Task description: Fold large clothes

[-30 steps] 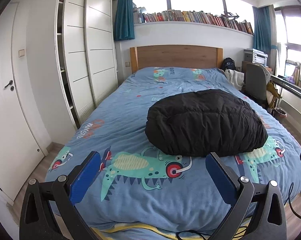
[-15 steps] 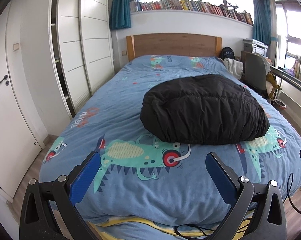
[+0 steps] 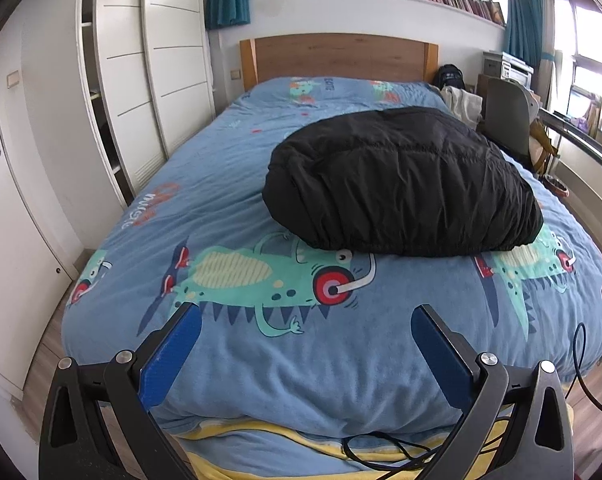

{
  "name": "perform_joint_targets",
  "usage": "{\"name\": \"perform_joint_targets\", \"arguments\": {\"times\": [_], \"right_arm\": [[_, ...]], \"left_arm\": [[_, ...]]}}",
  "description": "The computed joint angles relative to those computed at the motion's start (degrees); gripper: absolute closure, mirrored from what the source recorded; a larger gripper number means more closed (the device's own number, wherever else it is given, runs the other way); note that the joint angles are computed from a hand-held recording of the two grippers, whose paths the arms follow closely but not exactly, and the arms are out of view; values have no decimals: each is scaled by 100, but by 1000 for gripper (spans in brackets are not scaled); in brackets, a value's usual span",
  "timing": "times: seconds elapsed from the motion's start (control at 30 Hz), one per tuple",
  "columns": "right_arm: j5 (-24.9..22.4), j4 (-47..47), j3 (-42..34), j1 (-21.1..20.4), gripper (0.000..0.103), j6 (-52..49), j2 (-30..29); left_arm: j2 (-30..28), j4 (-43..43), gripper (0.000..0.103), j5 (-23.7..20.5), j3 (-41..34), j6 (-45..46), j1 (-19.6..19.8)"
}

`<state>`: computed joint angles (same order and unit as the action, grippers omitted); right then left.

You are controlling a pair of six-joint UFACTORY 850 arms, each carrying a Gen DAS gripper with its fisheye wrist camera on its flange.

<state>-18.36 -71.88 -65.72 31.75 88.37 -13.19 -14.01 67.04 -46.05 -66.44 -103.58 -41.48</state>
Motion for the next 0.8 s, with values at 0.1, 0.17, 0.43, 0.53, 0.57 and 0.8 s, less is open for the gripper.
{"name": "perform_joint_targets", "arguments": {"times": [0.1, 0.17, 0.43, 0.53, 0.57, 0.8], "right_arm": [[8, 97, -41, -12, 16, -117, -65], [18, 172, -64, -19, 16, -203, -100], [59, 336, -68, -58, 16, -347, -161], [1, 291, -73, -53, 15, -341, -162], [-18, 256, -72, -50, 16, -317, -159], [-154, 227, -112, -28, 15, -334, -133]], "left_arm": [[-20, -80, 1, 126, -5, 57, 48], [-36, -117, 1, 183, -6, 89, 76], [-95, -215, 1, 259, -32, 262, 115], [-99, -204, 1, 261, -42, 281, 116], [-107, -197, 1, 245, -52, 293, 111], [-130, -215, 1, 255, -74, 342, 109]]}}
